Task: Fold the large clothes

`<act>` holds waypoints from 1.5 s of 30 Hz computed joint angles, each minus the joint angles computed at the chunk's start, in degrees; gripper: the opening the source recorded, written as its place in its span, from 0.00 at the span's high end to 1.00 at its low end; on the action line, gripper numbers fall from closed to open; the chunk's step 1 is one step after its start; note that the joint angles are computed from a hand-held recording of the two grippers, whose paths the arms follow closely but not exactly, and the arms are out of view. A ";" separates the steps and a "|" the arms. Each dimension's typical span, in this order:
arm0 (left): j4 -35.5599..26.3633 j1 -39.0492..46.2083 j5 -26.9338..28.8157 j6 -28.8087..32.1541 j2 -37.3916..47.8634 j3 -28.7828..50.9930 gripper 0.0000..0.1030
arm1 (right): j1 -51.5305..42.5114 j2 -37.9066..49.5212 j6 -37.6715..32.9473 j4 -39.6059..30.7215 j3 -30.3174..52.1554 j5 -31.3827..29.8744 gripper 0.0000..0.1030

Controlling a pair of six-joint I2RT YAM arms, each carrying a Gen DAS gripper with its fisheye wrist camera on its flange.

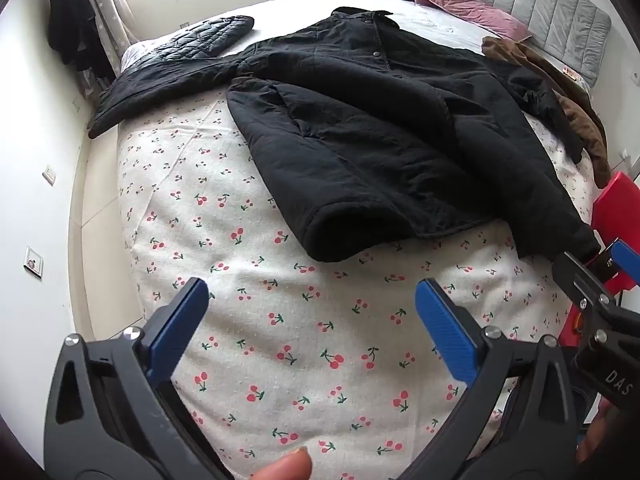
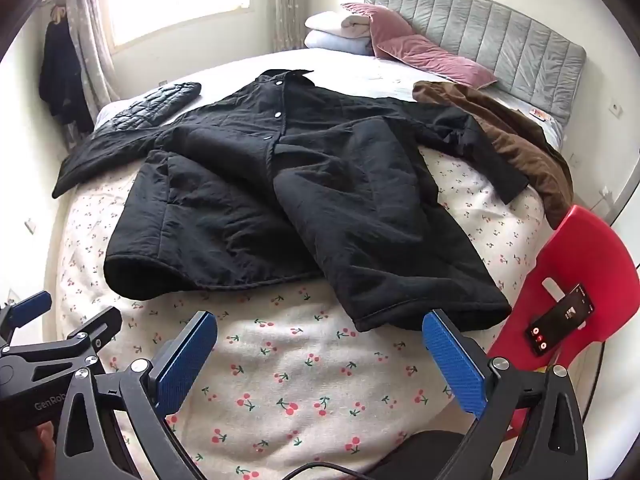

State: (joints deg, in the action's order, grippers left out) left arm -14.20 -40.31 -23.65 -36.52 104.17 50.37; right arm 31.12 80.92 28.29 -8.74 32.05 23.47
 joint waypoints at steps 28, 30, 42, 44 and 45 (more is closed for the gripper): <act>2.69 1.57 1.96 1.03 -0.13 -0.74 0.00 | -3.78 3.40 -2.43 1.57 1.62 -1.96 0.00; 2.87 1.57 2.03 1.04 -0.20 -0.89 0.00 | -3.58 3.33 -2.36 1.50 1.62 -1.88 0.00; 2.74 1.75 2.25 0.97 -0.78 -1.23 0.00 | -3.06 3.57 -2.23 1.40 1.90 -1.69 0.00; 2.65 1.80 2.38 0.91 -0.80 -1.18 0.00 | -3.18 3.47 -2.30 1.45 1.83 -1.80 0.00; 2.62 1.80 2.37 0.91 -0.82 -1.22 0.00 | -3.15 3.53 -2.24 1.36 1.91 -1.77 0.00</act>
State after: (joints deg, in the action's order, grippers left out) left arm -11.57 -38.51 -21.27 -35.61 103.36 49.15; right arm 27.97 84.44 26.05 -7.38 33.97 21.70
